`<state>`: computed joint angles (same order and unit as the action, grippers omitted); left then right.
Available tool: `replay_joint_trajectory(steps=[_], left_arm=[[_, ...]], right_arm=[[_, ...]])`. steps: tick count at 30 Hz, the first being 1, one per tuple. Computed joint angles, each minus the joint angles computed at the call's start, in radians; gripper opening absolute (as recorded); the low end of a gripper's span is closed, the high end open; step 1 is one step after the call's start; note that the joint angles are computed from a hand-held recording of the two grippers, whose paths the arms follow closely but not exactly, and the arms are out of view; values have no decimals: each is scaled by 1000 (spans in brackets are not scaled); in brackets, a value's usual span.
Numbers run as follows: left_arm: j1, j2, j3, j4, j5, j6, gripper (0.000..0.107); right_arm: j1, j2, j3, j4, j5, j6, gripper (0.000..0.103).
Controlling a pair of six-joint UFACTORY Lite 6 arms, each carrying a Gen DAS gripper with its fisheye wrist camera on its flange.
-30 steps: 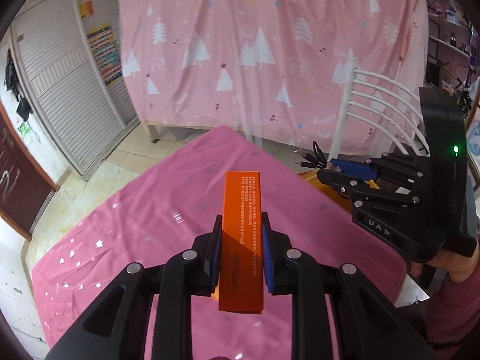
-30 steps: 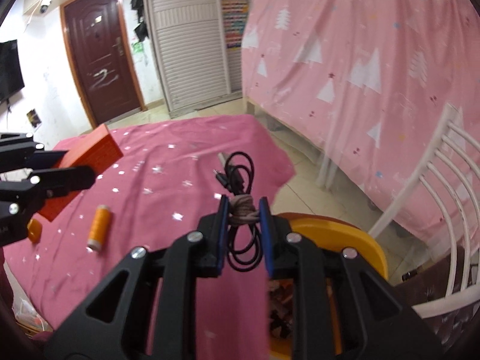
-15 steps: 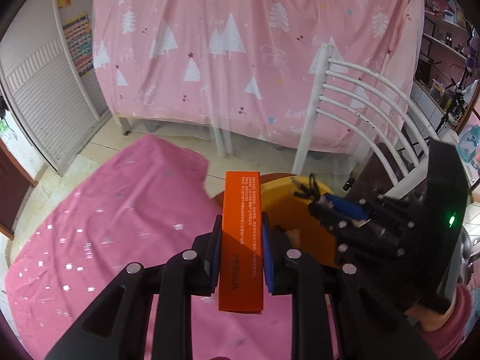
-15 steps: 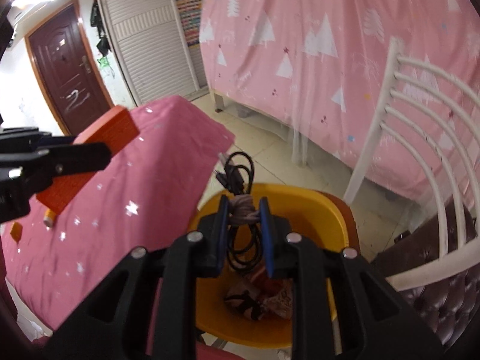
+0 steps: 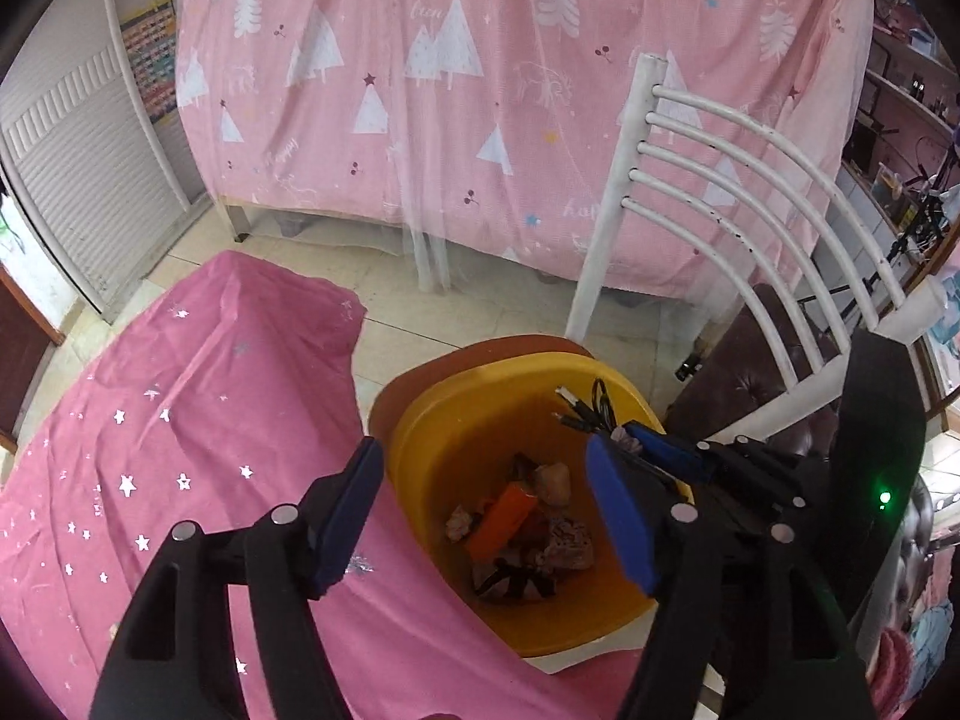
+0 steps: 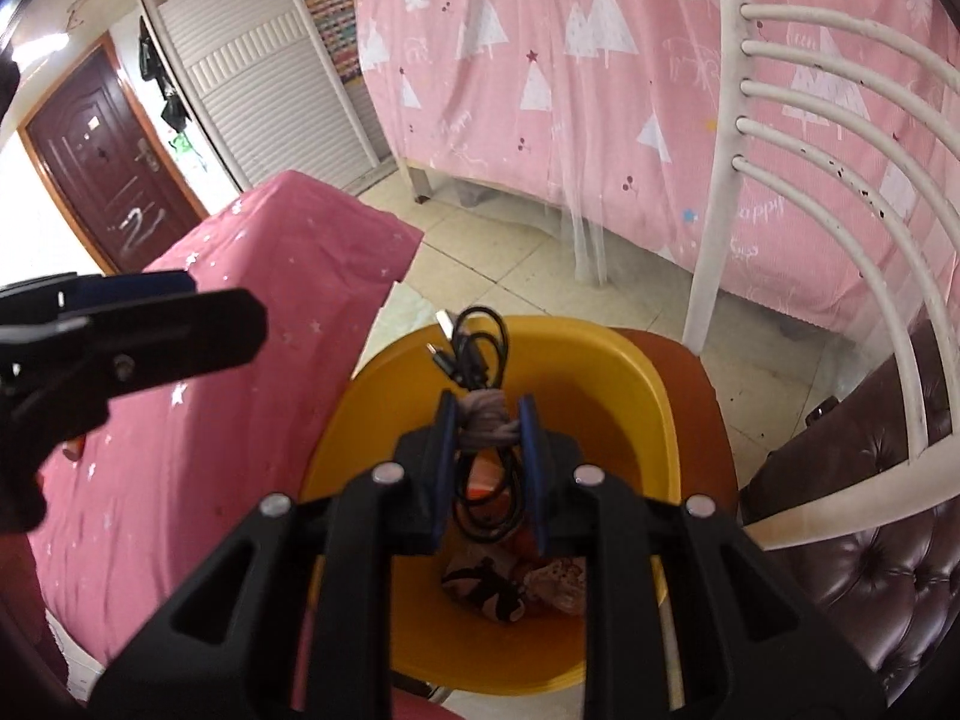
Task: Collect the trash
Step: 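Carry the box and cable over the yellow bin and open both tools, then move both open tools back over the table toward the cap and spool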
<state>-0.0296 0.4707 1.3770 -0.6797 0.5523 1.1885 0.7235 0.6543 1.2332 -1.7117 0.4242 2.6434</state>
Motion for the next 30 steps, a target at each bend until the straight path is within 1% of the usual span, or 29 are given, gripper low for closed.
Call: replay_joint_trajectory(steps=[4,5,6,7,8,13,17,19,21,28,30], left_arm=[[32,-30,-18,-20,11,14,66],[42,-39,-21,-27,16,22,66],[53,-49,-23,-31,19,23,67],[67,-64,-30,-39,25,29,67],[91,-78,-31,-56,51,46,67],[210,-122,-26,-125,154,121,70],[337,-136,4,-171,252,189,72],[391,-125,34,-182,288,208,73],[455,-115,56,-206,299,246,75],[626,-11,208,-222,379,282,77],[674,30,265,-220,408,291,77]], right_arm=[[6,10,19,-1,-7,-8,20],[12,15,31,19,-2,-33,23],[14,15,35,23,1,-42,33],[18,16,41,35,6,-58,39],[23,17,48,46,12,-74,48],[58,27,103,153,53,-208,50],[84,38,147,218,87,-288,50],[98,49,176,260,108,-343,51],[109,58,201,301,125,-399,56],[137,76,257,369,168,-462,57],[145,93,296,406,186,-509,60]])
